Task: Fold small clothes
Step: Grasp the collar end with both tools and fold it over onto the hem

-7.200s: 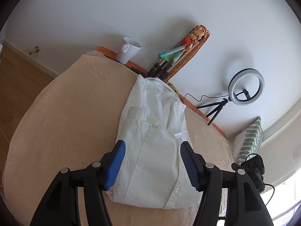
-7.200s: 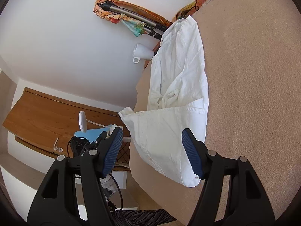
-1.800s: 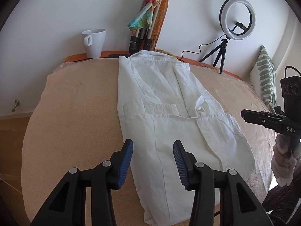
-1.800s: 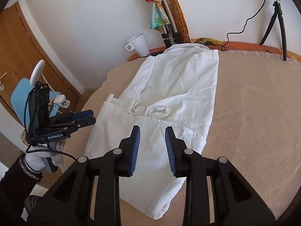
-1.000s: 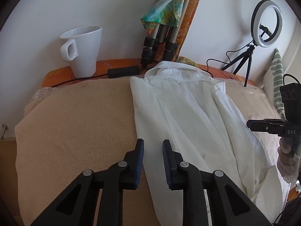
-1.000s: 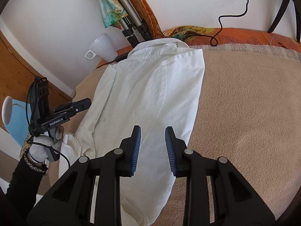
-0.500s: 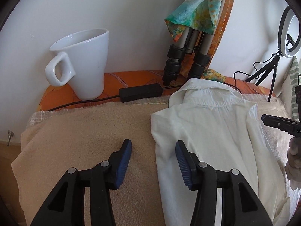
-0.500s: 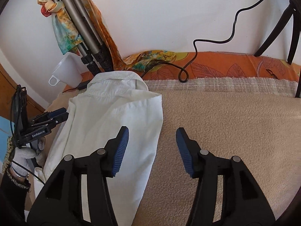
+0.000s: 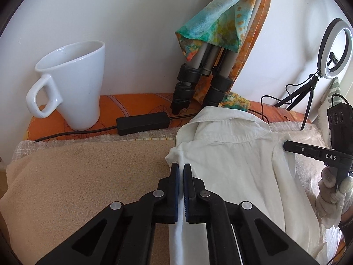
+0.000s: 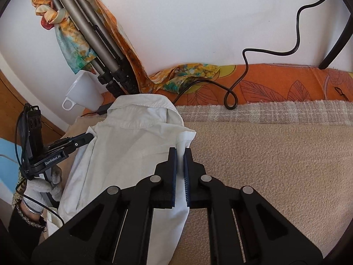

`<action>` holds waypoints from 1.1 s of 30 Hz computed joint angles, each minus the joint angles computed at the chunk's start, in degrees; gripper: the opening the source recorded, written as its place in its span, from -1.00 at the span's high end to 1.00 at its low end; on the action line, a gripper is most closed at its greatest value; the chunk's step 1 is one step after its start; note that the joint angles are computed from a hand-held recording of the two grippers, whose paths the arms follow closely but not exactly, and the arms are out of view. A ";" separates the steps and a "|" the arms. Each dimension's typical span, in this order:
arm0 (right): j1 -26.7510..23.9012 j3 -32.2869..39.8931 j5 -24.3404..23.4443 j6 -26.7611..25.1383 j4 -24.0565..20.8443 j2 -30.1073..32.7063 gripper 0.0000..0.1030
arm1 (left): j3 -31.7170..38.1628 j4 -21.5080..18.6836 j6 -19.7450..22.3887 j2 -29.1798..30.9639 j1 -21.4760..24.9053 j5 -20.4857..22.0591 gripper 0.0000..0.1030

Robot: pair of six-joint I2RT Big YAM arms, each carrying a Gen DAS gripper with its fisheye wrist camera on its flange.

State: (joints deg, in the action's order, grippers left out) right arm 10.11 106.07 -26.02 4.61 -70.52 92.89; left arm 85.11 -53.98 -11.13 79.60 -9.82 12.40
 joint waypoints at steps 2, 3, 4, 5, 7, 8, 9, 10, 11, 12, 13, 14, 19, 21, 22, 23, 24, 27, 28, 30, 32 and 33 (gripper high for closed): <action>-0.09 -0.51 -0.40 -0.02 0.83 -1.30 0.91 | -0.02 0.27 -0.25 -0.93 -0.04 -0.63 1.00; -0.21 -0.47 -0.56 -0.16 0.82 -1.88 0.92 | 0.01 0.38 -0.64 -1.45 -0.02 -0.69 1.00; -0.39 -0.45 -0.96 -0.34 0.83 -2.51 0.93 | 0.00 0.39 -1.00 -2.09 0.11 -0.19 1.00; -0.49 -0.30 -1.14 -0.48 0.74 -3.08 0.93 | 0.14 0.24 -1.21 -2.65 0.15 0.24 1.00; -0.76 0.16 -1.83 -0.40 0.34 -4.15 0.93 | 0.84 -0.64 -0.75 -3.78 -0.28 -0.91 1.00; -0.99 0.39 -2.41 -0.40 0.08 -4.68 0.93 | 1.10 -1.17 -0.66 -4.65 -0.40 -0.99 1.00; -1.07 0.46 -2.68 -0.32 0.04 -5.32 0.93 | 1.36 -1.48 -0.82 -5.36 -0.53 -1.07 1.00; -1.12 0.44 -2.90 -0.30 0.10 -6.06 0.93 | 1.71 -1.92 -1.17 -6.08 -0.81 -1.37 1.00; -1.16 0.39 -3.00 -0.12 -0.01 -6.88 0.94 | 1.74 -2.35 -1.53 -7.13 -0.97 -1.62 1.00; -1.41 0.37 -3.75 0.16 -0.33 -7.67 0.94 | 1.93 -2.84 -1.82 -7.99 -1.07 -1.43 1.00; -1.66 0.19 -4.54 0.43 -0.66 -8.53 0.94 | 2.03 -3.46 -2.04 -8.96 -1.26 -1.63 1.00; -1.76 0.12 -4.78 0.61 -1.03 -9.41 0.94 | 2.03 -4.13 -2.23 -10.02 -1.49 -2.08 1.00; -1.77 0.01 -5.39 0.17 -3.42 -13.79 0.94 | 2.53 -8.25 -2.96 -14.94 -2.91 -4.29 1.00; -1.71 -0.61 -5.42 -0.05 -4.64 -15.83 0.94 | 2.33 -9.49 -3.57 -16.84 -3.82 -5.62 1.00; -1.65 -1.03 -5.45 -0.17 -5.11 -16.73 0.94 | 2.28 -10.13 -3.94 -17.72 -4.33 -6.28 1.00; -1.54 -1.51 -5.34 -0.41 -5.73 -17.79 0.94 | 1.88 -10.42 -4.54 -18.67 -4.97 -6.83 1.00; -1.41 -2.16 -5.23 -0.57 -6.07 -18.90 0.94 | 1.53 -10.84 -5.17 -19.62 -5.67 -7.40 1.00; -1.47 -4.12 -5.61 -1.29 -7.65 -22.17 0.94 | 0.33 -12.03 -6.30 -22.51 -7.23 -9.16 1.00; -1.40 -4.72 -5.45 -1.61 -8.03 -23.03 0.94 | 0.20 -12.42 -6.75 -23.02 -7.98 -9.86 1.00; -1.36 -6.07 -5.60 -1.95 -8.81 -24.83 0.94 | -0.23 -13.57 -7.86 -24.62 -9.27 -11.24 1.00; -1.60 -7.44 -6.13 -2.18 -9.52 -26.41 0.94 | -0.96 -14.40 -9.38 -26.43 -10.95 -12.85 1.00; -1.83 -8.30 -6.22 -2.59 -9.89 -27.34 0.94 | -1.49 -14.61 -10.10 -27.28 -11.66 -13.35 1.00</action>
State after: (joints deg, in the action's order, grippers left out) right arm 8.28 97.77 -32.24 2.02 -80.41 65.55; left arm 83.62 -68.59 -21.23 52.32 -21.48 -0.95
